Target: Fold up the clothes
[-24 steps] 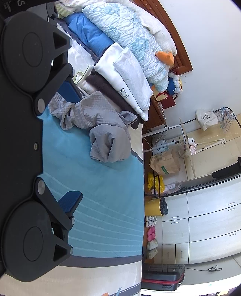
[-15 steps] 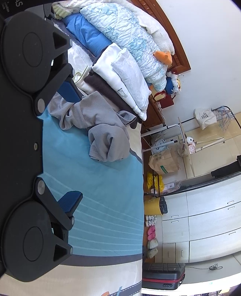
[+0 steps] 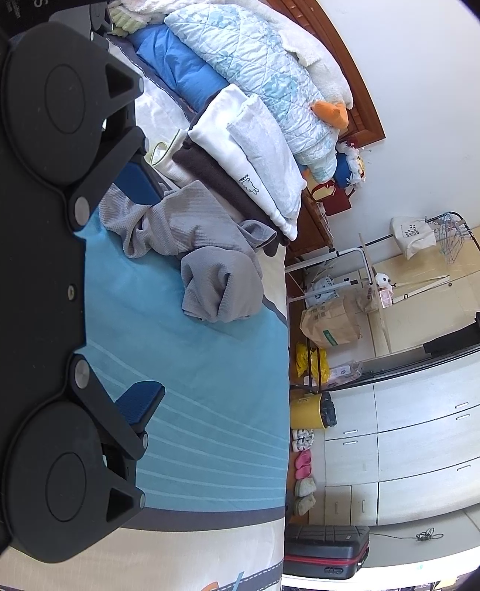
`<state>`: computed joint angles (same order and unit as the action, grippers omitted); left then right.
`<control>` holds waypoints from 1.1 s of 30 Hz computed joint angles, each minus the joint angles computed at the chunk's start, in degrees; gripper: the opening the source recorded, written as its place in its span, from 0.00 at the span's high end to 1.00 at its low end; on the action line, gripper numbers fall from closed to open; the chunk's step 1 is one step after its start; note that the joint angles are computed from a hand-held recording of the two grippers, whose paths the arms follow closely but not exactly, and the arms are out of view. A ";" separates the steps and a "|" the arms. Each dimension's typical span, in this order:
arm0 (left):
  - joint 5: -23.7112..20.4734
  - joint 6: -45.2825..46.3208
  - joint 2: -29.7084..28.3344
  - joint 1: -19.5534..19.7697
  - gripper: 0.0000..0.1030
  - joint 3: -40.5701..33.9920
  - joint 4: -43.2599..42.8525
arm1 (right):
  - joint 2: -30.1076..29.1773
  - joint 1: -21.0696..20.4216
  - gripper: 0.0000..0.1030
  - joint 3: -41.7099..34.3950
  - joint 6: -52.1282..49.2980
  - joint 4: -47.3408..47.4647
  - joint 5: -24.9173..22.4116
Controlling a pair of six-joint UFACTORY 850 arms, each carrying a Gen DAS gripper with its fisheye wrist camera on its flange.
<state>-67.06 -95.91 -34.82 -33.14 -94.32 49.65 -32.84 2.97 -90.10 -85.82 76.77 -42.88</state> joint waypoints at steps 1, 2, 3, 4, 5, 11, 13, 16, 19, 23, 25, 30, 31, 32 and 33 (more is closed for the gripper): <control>-0.21 0.16 -0.10 0.02 0.00 -0.11 -0.13 | -0.02 -0.01 0.00 0.03 -0.03 0.00 -0.07; -0.43 0.33 -0.20 0.03 0.00 -0.24 -0.26 | -0.03 -0.04 0.00 0.08 -0.09 0.02 -0.18; -0.63 0.47 -0.27 0.07 0.00 -0.39 -0.34 | -0.06 -0.08 0.00 0.08 -0.10 -0.01 -0.26; -0.76 0.55 -0.35 0.11 0.00 -0.50 -0.47 | -0.10 -0.12 0.00 0.06 -0.10 -0.04 -0.34; -0.89 0.62 -0.42 0.16 0.00 -0.61 -0.61 | -0.15 -0.16 0.00 0.02 -0.10 0.00 -0.43; -1.38 0.57 -0.88 0.25 0.00 -1.10 -0.80 | -0.52 -0.57 0.00 -0.36 0.36 1.05 -1.79; -1.16 -0.12 -0.67 0.19 0.00 -0.74 -0.56 | -0.70 -0.52 0.00 -0.41 0.70 1.19 -2.03; -0.19 -0.76 0.04 0.20 0.00 0.25 -0.48 | -0.75 -0.19 0.00 -0.09 0.30 1.39 -1.49; -0.01 -0.63 0.57 0.22 0.00 0.89 -0.58 | -0.52 0.19 0.00 0.54 -0.45 1.49 -0.53; 0.34 -1.01 1.52 0.31 0.00 2.18 -0.56 | 0.08 0.56 0.00 1.47 -2.34 2.24 0.42; 0.74 -1.24 2.02 0.41 0.00 2.90 -0.76 | 0.41 0.61 0.00 1.99 -3.56 3.11 0.35; 0.68 -1.81 3.01 0.61 0.00 4.19 -0.89 | 0.94 0.77 0.00 2.86 -5.24 3.72 0.32; 0.70 -1.90 3.13 0.64 0.00 4.32 -0.95 | 1.04 0.82 0.00 3.00 -5.46 3.72 0.39; 0.70 -1.93 3.24 0.64 0.00 4.40 -1.00 | 1.13 0.86 0.00 3.13 -5.67 3.72 0.46; 0.69 -1.95 3.34 0.63 0.00 4.48 -1.04 | 1.20 0.92 0.00 3.24 -5.73 3.69 0.57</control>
